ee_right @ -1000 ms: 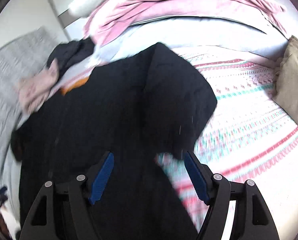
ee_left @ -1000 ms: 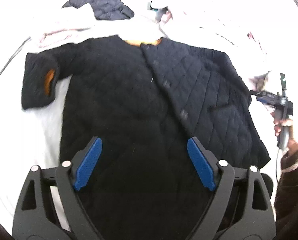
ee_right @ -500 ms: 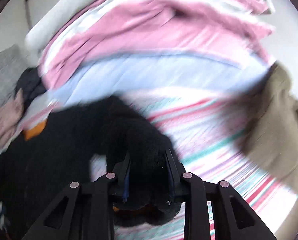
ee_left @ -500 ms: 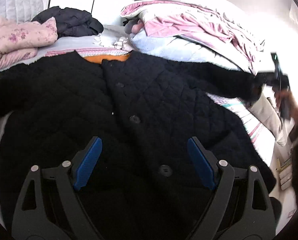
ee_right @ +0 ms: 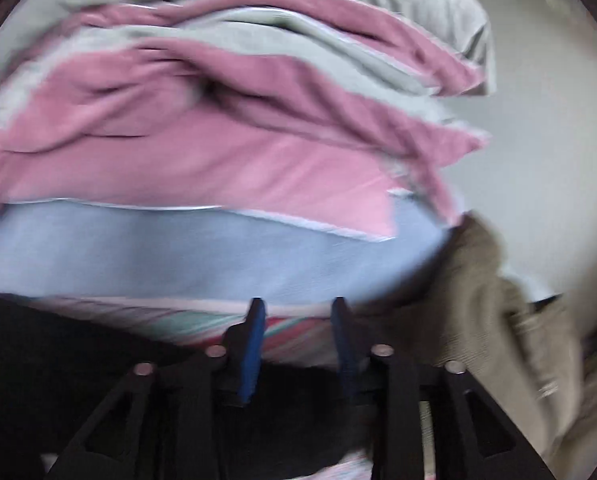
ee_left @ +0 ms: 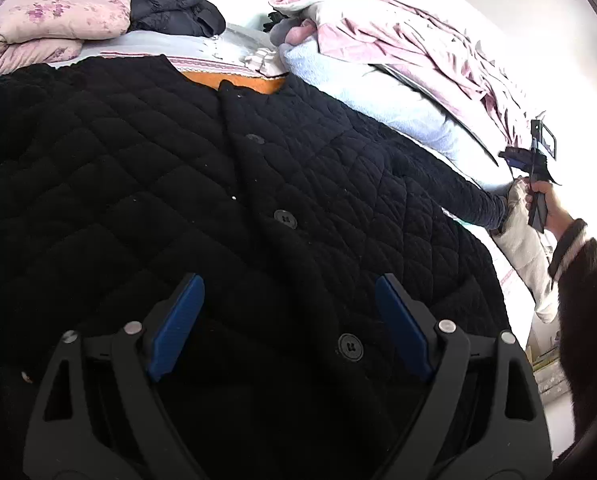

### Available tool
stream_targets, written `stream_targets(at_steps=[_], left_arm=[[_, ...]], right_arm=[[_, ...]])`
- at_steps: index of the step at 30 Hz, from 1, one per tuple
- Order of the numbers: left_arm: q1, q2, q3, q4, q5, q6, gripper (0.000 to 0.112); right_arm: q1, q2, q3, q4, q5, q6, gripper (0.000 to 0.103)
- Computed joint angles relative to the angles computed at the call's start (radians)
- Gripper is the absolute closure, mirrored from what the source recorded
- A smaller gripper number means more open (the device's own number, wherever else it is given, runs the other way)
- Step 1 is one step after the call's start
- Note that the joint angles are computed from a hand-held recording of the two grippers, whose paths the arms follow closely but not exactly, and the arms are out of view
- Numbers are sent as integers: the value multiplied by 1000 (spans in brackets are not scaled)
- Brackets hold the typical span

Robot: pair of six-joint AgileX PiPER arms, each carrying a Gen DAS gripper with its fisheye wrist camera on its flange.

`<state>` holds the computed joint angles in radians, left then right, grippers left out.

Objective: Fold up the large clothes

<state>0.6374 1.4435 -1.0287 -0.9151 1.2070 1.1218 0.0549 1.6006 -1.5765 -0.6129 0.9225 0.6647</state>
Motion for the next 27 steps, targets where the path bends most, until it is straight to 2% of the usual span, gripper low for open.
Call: stream_targets(at_steps=[2,5,7,8,9,10,12,13,14,17,18,19,21,22,24,25,26,27], left_arm=[[-4,-1,0,8,-2,0,25],[13,-3,-19,16,-7,-30,25],[33,-18,-60,50,-30,-61,25],[58,-22,-100,75,-41,-75,25],[71,-20,-130,105,-53,-98,25],[97,-5,-190,150,-57,-138,25],[165,41,-289,178,-60,-156,25],[195,62,-329,197,-93,-163,25],[214,73,-345,209,-142,-157,25],[217,112,-364,351,-392,-241,25],[213,149,-386,400,-422,-299,25],[213,183,-407,409,-412,-330,25],[219,272,-456,370,-343,-341,25],[205,298,-461,375,-347,-347,25],[150,322,-437,452,-431,-388,27],[135,333,-437,481,-458,-404,39],[128,346,-447,510,-479,-428,67],[143,361,-478,499,-459,-428,78]], right_arm=[[38,-6,107,90,-108,-45,49],[90,95,158,41,-91,3,49],[58,167,184,2,-67,41,49],[21,174,230,19,-103,56,42],[16,143,266,17,-123,110,41],[37,135,274,-15,-102,164,41],[128,153,222,-82,48,212,39],[177,149,196,-95,97,202,39],[237,113,204,-88,105,201,39],[361,33,198,-46,100,244,36],[404,14,182,-25,89,261,34],[450,-6,184,-11,69,292,33],[533,-6,137,24,63,314,32],[564,-2,122,35,61,323,32],[614,7,94,88,46,306,32],[647,14,76,117,39,297,32],[675,23,52,127,50,295,32],[701,32,26,146,65,277,32]])
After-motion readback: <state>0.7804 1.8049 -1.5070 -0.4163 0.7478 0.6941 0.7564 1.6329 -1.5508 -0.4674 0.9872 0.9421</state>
